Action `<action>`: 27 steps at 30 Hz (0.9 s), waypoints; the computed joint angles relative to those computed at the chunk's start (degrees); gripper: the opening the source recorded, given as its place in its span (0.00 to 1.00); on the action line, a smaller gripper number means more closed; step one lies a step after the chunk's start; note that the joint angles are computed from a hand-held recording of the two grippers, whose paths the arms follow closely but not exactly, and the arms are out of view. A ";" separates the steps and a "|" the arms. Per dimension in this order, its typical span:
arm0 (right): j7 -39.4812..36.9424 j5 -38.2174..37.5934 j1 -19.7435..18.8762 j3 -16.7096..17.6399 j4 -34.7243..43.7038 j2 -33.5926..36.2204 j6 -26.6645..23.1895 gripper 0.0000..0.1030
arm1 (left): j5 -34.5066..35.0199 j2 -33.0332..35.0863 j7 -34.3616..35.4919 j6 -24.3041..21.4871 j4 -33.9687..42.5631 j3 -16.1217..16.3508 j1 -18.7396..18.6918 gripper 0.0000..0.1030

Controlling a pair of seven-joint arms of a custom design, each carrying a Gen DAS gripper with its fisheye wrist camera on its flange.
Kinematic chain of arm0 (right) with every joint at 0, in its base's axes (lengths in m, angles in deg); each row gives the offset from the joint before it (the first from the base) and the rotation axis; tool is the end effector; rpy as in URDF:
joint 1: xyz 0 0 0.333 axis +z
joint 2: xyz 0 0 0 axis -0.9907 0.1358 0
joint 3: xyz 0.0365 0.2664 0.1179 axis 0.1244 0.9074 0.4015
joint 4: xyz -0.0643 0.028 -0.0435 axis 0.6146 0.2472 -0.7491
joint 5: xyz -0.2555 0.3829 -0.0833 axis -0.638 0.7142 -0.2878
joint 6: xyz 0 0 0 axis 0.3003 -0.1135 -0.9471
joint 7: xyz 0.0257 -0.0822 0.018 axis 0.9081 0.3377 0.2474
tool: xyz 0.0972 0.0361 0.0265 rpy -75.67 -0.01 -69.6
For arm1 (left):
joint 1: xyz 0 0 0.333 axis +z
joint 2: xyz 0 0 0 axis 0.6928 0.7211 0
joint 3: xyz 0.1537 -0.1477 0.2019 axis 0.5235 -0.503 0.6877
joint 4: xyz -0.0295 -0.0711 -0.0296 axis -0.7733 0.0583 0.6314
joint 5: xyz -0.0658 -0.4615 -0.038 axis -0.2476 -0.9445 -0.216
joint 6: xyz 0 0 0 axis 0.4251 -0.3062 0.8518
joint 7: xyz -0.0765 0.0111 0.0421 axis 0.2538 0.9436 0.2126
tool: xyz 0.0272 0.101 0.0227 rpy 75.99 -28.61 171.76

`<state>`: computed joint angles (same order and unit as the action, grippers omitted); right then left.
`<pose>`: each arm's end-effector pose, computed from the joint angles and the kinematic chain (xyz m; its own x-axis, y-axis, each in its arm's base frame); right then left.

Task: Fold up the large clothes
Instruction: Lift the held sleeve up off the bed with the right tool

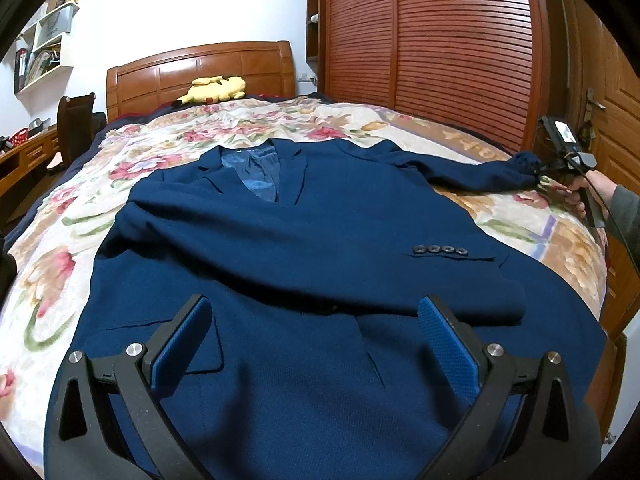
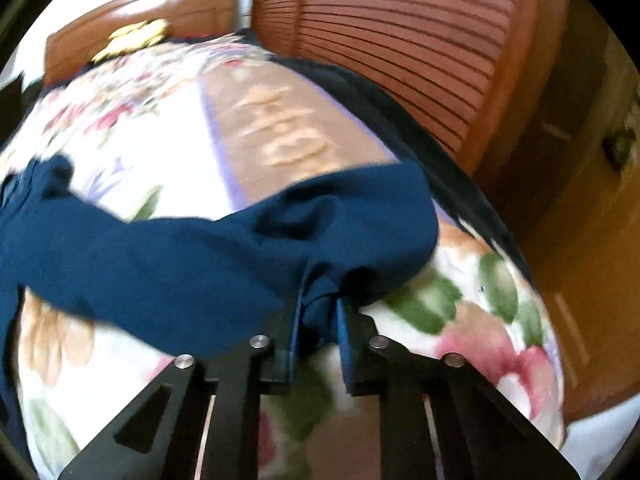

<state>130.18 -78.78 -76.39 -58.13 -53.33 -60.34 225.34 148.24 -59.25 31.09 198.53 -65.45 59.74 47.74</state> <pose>0.6701 0.0642 0.3942 -0.2067 -0.9698 0.1292 -0.7043 0.0558 -0.7077 0.5045 -0.0812 0.3767 -0.2750 -0.9610 0.0276 -0.5321 0.1282 -0.8369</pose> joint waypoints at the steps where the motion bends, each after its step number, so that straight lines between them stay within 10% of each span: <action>1: 0.70 -0.64 0.15 0.04 -0.86 -1.12 1.08 0.13 | -1.02 -0.05 0.86 0.34 -0.27 -0.29 0.31 1.00; 27: 15.21 -26.93 7.07 14.69 -5.19 -20.32 1.59 0.12 | -3.11 -5.46 3.32 6.27 -5.67 1.00 4.89 1.00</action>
